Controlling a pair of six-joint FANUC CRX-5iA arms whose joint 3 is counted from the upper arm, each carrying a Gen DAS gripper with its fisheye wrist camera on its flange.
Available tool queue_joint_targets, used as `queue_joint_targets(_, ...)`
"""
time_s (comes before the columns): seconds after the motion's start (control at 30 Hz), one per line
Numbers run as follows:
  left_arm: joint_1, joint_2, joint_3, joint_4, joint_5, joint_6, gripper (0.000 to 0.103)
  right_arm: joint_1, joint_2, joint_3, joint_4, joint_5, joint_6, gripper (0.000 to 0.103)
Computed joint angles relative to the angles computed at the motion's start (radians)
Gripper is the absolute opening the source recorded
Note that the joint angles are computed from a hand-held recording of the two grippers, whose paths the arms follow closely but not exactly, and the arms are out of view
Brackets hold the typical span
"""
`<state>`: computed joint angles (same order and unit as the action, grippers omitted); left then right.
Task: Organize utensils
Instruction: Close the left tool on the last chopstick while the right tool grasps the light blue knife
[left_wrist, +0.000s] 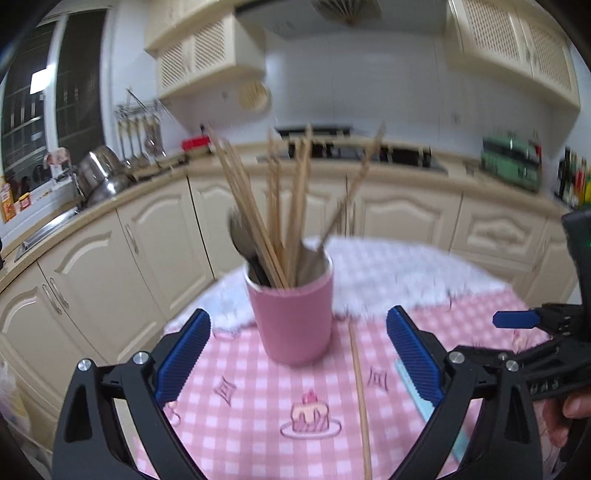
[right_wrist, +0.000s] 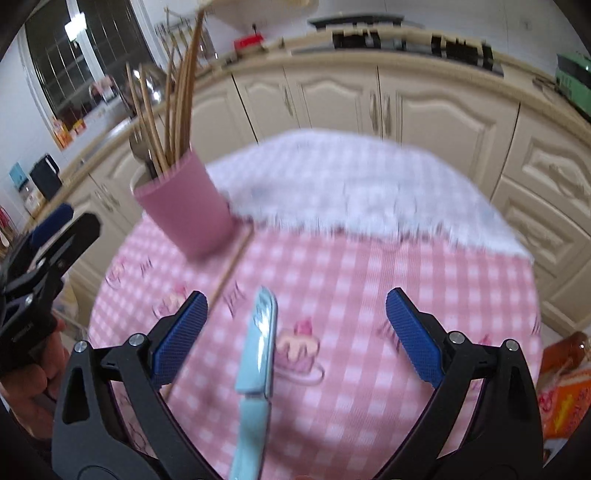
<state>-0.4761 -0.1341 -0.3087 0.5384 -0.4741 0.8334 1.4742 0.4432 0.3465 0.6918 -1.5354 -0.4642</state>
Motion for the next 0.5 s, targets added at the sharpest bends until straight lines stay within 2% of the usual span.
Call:
queue_joint_targets(0.1, -0.008, 0.038, 0.051, -0.109, -0.069, 0.076, 0.094, 0.000, 0.019, 0.025, -0.045, 0.016, 0.013, 0.095)
queue_joint_targets(0.27, -0.010, 0.091, 0.105, -0.188, -0.152, 0.129, 0.094, -0.009, 0.050, 0.069, -0.086, 0.031, 0.052, 0.095)
queue_joint_targets(0.37, -0.014, 0.114, 0.132, -0.230, -0.188, 0.162, 0.094, -0.020, 0.066, 0.091, -0.105, 0.044, 0.074, 0.083)
queue_joint_targets(0.43, -0.017, 0.126, 0.144, -0.250, -0.205, 0.172, 0.094, -0.030, 0.077, 0.104, -0.122, 0.050, 0.093, 0.072)
queue_joint_targets(0.5, -0.022, 0.140, 0.164, -0.273, -0.222, 0.186, 0.094, -0.037, 0.100, 0.135, -0.122, 0.024, 0.116, 0.069)
